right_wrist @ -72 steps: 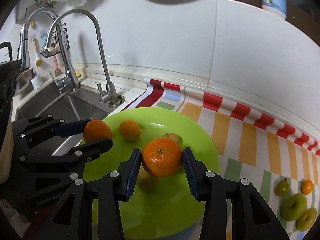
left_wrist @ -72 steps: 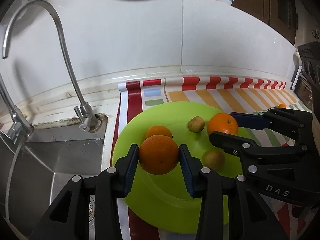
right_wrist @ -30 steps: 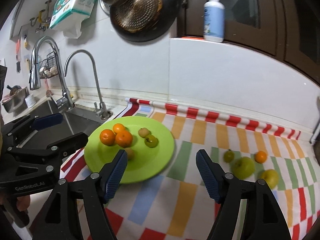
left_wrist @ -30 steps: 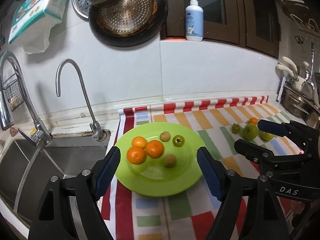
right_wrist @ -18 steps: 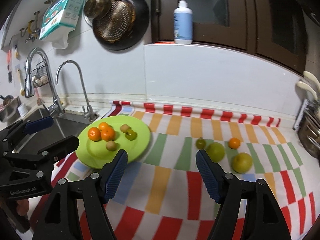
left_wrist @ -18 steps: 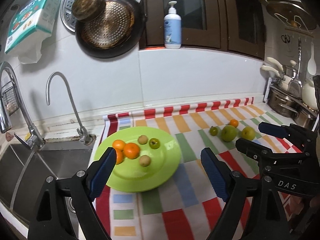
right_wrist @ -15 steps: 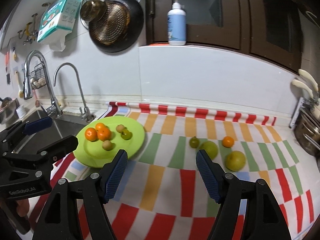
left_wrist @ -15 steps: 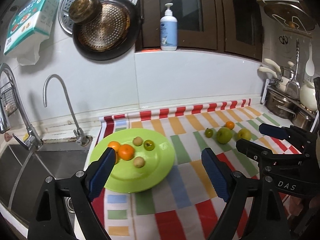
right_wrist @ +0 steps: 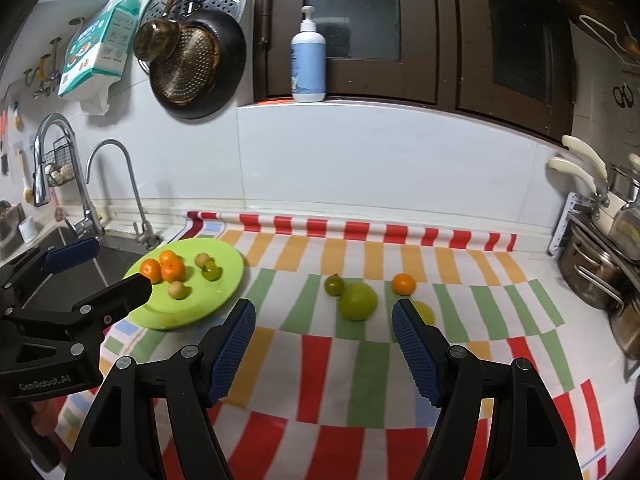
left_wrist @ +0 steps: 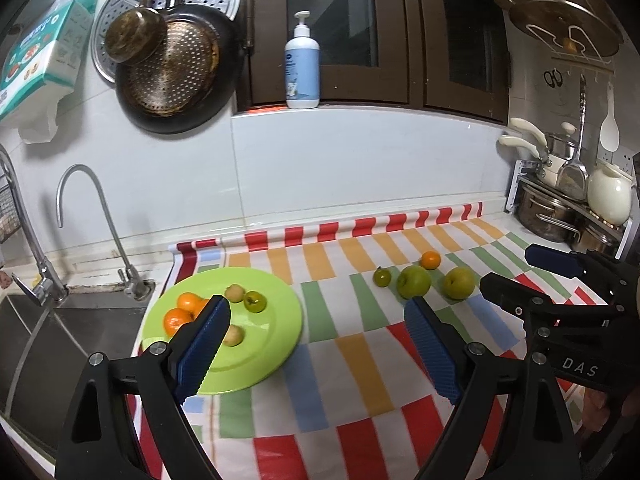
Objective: Organize fruits
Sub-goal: 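Withdraw both tools from the plate toward the remaining fruits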
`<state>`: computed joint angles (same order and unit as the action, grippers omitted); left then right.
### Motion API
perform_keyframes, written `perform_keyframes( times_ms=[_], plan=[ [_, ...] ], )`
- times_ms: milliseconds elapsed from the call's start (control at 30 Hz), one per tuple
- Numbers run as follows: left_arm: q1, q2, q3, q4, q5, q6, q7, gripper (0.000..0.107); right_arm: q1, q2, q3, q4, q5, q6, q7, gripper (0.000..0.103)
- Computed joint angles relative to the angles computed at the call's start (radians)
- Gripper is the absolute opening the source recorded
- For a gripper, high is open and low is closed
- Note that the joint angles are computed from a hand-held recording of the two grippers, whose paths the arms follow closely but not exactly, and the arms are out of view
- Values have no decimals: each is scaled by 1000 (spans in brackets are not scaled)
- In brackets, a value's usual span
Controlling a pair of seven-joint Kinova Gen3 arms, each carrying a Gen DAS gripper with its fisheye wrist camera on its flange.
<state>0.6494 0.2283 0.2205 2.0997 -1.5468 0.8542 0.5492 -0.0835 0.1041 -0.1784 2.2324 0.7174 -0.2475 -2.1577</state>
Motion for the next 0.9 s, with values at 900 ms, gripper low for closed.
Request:
perform_keyframes(
  times_ms=[900],
  plan=[
    [-83,215,-81,-231,-126,-265,-129,89,218,225,-124,-190,70,102,-46,71]
  ],
)
